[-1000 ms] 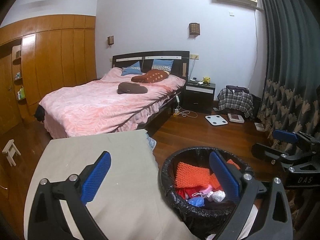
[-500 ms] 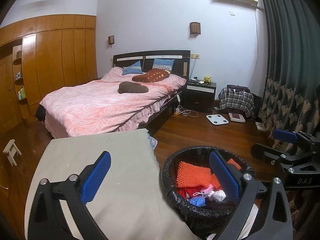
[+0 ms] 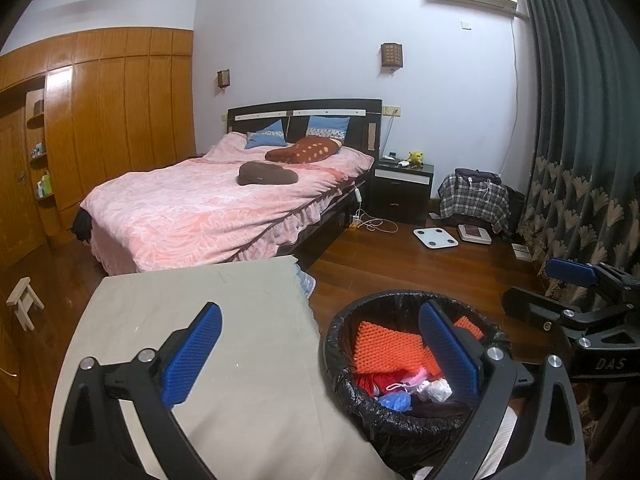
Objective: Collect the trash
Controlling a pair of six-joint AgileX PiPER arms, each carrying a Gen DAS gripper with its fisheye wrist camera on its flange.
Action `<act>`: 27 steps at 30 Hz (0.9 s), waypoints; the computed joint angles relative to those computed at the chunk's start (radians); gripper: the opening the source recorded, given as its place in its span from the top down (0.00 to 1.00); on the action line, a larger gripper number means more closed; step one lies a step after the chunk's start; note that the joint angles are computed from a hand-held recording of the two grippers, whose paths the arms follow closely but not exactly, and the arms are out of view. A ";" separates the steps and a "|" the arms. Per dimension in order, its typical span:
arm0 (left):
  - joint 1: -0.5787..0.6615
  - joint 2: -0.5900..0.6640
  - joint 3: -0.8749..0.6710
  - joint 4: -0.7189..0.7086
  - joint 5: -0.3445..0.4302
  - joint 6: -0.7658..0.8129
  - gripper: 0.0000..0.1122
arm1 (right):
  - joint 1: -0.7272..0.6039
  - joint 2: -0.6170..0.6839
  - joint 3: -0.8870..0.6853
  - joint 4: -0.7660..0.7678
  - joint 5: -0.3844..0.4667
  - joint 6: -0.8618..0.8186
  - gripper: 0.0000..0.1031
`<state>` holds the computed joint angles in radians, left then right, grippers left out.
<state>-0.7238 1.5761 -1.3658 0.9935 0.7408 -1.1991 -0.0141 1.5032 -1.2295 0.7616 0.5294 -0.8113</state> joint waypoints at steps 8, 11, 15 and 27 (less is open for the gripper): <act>0.002 -0.006 0.016 0.006 -0.002 -0.011 0.14 | 0.008 -0.001 0.011 0.000 -0.009 -0.002 0.05; 0.003 -0.004 0.013 0.003 -0.003 -0.006 0.14 | 0.018 -0.005 0.025 0.007 -0.027 -0.005 0.05; 0.003 -0.003 0.010 0.001 -0.002 -0.004 0.14 | 0.015 -0.001 0.019 0.003 -0.020 -0.004 0.05; 0.004 -0.002 0.007 -0.003 -0.002 0.002 0.14 | 0.029 0.002 0.027 0.007 -0.031 -0.007 0.05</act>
<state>-0.7196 1.5737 -1.3589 0.9905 0.7389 -1.1969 0.0147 1.5052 -1.2022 0.7686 0.4981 -0.8187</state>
